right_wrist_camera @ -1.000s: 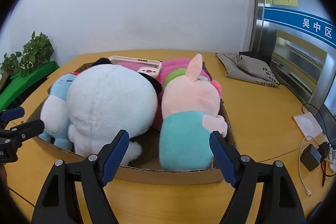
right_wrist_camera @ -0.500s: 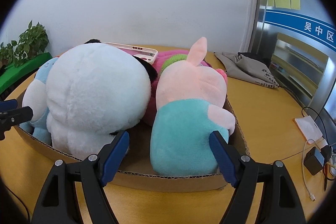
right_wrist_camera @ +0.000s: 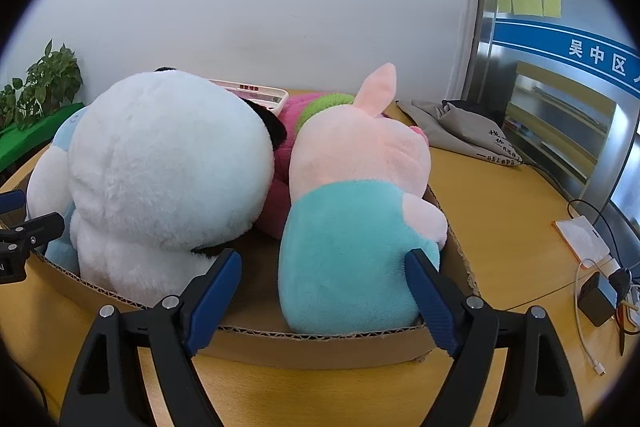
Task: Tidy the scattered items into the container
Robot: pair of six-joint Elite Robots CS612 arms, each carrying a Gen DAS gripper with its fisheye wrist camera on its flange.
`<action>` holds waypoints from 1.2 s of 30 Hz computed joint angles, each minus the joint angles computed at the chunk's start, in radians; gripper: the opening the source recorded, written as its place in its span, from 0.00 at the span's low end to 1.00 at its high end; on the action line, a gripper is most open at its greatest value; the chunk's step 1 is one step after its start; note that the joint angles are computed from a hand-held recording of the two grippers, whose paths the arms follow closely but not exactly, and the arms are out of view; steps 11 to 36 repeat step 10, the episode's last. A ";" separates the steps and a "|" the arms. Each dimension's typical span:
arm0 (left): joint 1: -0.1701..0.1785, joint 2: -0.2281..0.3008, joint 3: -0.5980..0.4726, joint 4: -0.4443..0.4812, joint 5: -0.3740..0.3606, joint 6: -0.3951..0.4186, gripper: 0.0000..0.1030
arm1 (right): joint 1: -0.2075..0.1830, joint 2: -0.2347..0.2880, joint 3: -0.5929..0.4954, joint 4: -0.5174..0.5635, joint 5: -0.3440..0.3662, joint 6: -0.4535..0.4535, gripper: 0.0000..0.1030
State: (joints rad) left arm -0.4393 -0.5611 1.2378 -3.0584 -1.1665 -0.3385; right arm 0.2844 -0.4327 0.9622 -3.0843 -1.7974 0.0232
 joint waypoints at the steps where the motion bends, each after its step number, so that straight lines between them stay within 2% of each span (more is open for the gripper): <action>1: 0.000 0.000 0.002 -0.005 0.001 0.001 1.00 | 0.000 0.001 0.000 -0.006 0.001 0.002 0.83; 10: -0.001 0.002 0.008 -0.028 0.011 0.008 1.00 | -0.004 0.005 0.005 -0.026 0.018 0.035 0.87; 36: -0.001 0.002 0.008 -0.028 0.011 0.008 1.00 | -0.004 0.005 0.005 -0.026 0.018 0.035 0.87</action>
